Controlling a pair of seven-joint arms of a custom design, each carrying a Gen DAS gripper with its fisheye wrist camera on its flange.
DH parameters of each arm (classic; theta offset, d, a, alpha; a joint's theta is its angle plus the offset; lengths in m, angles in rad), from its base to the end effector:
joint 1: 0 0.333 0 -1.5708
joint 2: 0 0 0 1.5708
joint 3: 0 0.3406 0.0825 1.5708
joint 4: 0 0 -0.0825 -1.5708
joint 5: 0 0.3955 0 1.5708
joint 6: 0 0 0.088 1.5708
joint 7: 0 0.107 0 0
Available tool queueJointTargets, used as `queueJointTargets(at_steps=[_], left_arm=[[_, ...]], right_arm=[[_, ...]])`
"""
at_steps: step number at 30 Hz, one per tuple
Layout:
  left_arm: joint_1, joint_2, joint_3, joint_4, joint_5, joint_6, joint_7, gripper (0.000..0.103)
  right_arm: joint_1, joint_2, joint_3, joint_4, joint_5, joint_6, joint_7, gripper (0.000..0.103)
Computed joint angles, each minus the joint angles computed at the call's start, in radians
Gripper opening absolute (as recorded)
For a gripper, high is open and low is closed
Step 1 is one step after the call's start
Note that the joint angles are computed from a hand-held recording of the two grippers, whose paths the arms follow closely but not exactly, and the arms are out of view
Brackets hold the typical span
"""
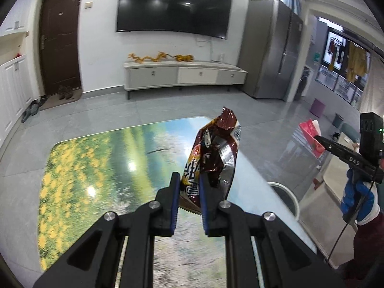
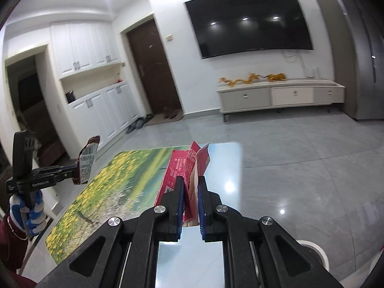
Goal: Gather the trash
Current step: 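Carry the brown bag and pink box over the bin, then open both grippers to drop the bag and box into the bin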
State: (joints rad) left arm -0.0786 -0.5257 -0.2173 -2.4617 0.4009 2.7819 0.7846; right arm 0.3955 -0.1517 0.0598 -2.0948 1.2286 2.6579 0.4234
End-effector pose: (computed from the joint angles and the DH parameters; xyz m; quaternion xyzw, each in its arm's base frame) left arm 0.4116 -0.1597 0.5885 -0.6850 0.5864 -0.3283 0.2813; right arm 0.5123 0.2233 0.5747 -0.7734 0.3710 -0.0791 0.5079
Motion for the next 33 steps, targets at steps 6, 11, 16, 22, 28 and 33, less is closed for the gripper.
queueJointTargets(at_steps=[6,11,16,22,28,33], left_arm=[[-0.062,0.178,-0.01,0.133,-0.028,0.024,0.047,0.015],[-0.128,0.372,-0.014,0.289,-0.082,0.008,0.126,0.015],[-0.177,0.569,-0.026,0.46,-0.209,-0.05,0.246,0.015],[-0.202,0.779,-0.063,0.671,-0.308,-0.142,0.33,0.014],[-0.232,0.93,-0.075,0.843,-0.317,-0.223,0.357,0.016],[-0.235,1.016,-0.096,0.938,-0.368,-0.253,0.381,0.037]], right_arm=[[-0.037,-0.031,-0.032,-0.065,0.009,0.078,0.01,0.01],[-0.078,-0.006,-0.05,-0.094,-0.061,0.122,0.103,0.01],[-0.121,0.044,-0.053,-0.12,-0.186,0.128,0.233,0.01],[-0.16,0.1,-0.048,-0.134,-0.318,0.13,0.365,0.01],[-0.196,0.142,-0.05,-0.133,-0.386,0.103,0.444,0.011],[-0.219,0.164,-0.049,-0.131,-0.411,0.096,0.476,0.013]])
